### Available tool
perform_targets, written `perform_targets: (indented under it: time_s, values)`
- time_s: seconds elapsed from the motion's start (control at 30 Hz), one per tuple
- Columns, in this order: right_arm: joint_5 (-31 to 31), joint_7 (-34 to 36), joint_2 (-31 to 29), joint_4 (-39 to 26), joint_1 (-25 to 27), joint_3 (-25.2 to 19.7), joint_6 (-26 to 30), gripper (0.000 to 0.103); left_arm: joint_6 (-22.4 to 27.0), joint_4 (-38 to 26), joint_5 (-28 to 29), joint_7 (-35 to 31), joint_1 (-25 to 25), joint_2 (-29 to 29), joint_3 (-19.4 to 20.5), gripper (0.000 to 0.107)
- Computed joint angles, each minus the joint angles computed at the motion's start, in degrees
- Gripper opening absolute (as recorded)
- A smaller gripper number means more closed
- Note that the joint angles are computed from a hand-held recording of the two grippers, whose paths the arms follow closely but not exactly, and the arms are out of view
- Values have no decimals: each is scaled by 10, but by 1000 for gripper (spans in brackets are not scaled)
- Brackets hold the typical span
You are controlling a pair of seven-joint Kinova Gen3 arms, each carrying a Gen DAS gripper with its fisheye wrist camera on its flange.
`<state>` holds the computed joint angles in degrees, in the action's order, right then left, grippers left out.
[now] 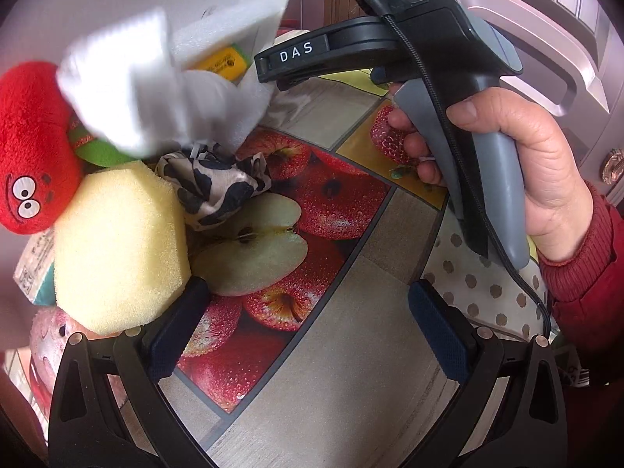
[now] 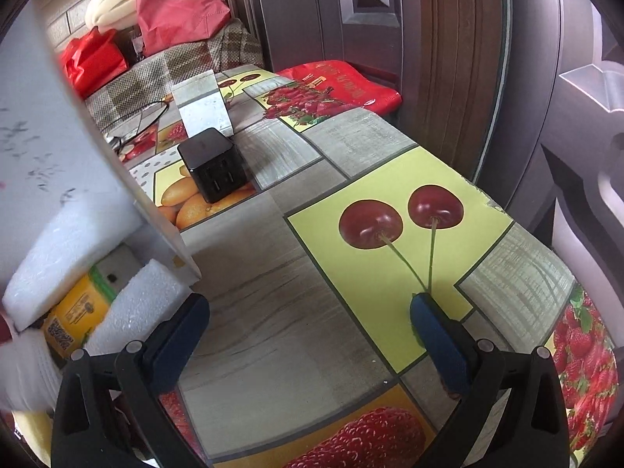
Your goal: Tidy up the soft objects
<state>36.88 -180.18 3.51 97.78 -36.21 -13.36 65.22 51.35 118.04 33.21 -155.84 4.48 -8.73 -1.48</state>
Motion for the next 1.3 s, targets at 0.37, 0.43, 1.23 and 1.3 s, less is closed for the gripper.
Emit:
perform_targets:
  time_s: [0.37, 0.43, 1.23, 1.3]
  values:
    - [33, -88, -36, 50, 20, -21, -58, 103, 5, -5, 3, -13, -7, 7, -5, 102]
    - [49, -97, -37, 54, 18, -24, -55, 103, 5, -5, 4, -14, -9, 7, -5, 102]
    - [42, -83, -38, 53, 20, -25, -48, 103, 5, -6, 3, -12, -9, 6, -2, 103]
    - [48, -90, -41, 58, 19, -26, -51, 103, 5, -6, 3, -11, -9, 7, -2, 102]
